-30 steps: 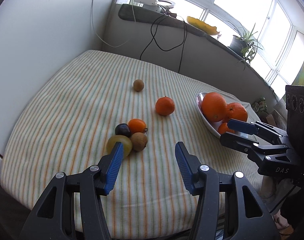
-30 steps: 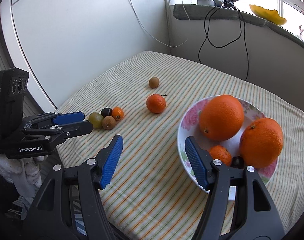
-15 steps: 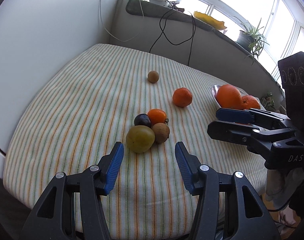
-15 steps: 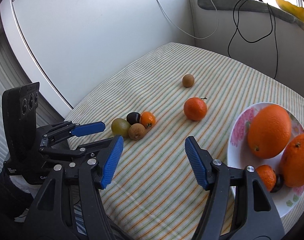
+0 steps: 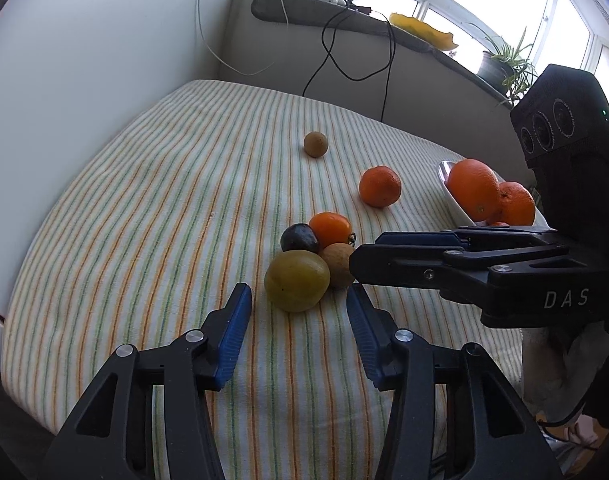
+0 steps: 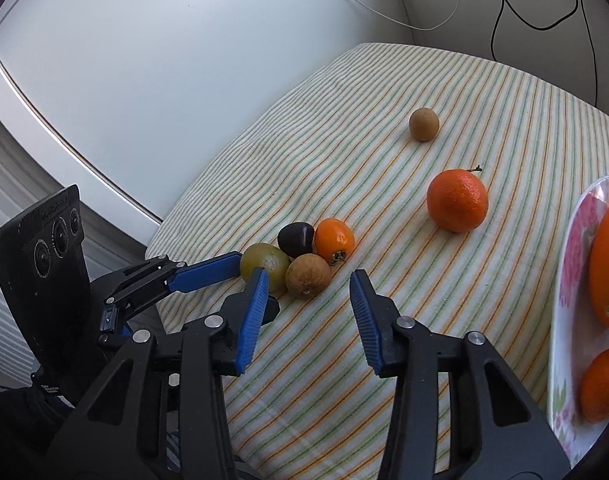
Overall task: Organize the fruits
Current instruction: 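Move both tools back to the small fruit cluster, then close the left tool on the green-yellow fruit while the right tool grasps a brown kiwi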
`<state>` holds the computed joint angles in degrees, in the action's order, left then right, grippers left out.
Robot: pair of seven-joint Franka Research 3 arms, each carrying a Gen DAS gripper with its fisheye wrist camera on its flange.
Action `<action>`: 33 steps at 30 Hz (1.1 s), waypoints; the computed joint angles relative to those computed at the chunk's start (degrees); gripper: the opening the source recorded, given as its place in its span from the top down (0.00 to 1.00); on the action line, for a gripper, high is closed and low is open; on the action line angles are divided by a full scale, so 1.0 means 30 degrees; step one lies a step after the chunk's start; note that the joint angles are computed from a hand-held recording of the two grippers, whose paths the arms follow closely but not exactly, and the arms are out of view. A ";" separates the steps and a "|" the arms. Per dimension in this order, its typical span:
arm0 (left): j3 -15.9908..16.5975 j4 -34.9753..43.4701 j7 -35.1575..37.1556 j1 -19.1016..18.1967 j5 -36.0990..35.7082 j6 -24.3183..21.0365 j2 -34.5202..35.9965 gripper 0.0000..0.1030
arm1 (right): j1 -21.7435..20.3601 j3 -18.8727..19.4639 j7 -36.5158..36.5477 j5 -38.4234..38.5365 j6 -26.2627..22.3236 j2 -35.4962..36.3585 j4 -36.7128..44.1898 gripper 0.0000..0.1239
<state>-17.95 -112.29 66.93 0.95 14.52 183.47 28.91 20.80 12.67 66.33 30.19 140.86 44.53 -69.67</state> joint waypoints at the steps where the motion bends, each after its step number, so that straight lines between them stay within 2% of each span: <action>1: 0.0099 0.0047 0.0003 -0.0076 0.0035 -0.0033 0.0010 0.55 | 0.0041 -0.0045 0.0158 -0.0046 -0.0185 0.0190 0.0287 0.64; 10: 0.0260 0.0242 0.0367 -0.0172 0.0183 -0.0271 0.0081 0.57 | 0.0074 -0.0027 0.1053 -0.0101 -0.1646 0.1535 0.2386 0.65; 15: 0.1173 0.0308 0.0427 -0.1033 0.0461 -0.0317 0.0021 0.58 | -0.0054 -0.0027 0.1677 -0.0028 -0.2841 0.2325 0.3687 0.68; 28: 0.0855 0.0615 0.0940 -0.0807 0.0356 -0.0512 0.0229 0.58 | -0.0092 -0.0030 0.2268 0.0020 -0.4177 0.3221 0.5241 0.68; 30: 0.0763 0.0608 0.1031 -0.0744 0.0349 -0.0478 0.0242 0.61 | -0.0066 -0.0038 0.2391 -0.0025 -0.4448 0.3430 0.5605 0.68; 32: 0.0583 0.0595 0.1188 -0.0597 0.0358 -0.0482 0.0256 0.62 | -0.0037 -0.0029 0.2490 -0.0069 -0.4755 0.3705 0.6077 0.70; 33: 0.0557 0.0585 0.1262 -0.0575 0.0374 -0.0479 0.0261 0.63 | -0.0049 0.0022 0.2560 -0.0031 -0.4955 0.3907 0.6404 0.76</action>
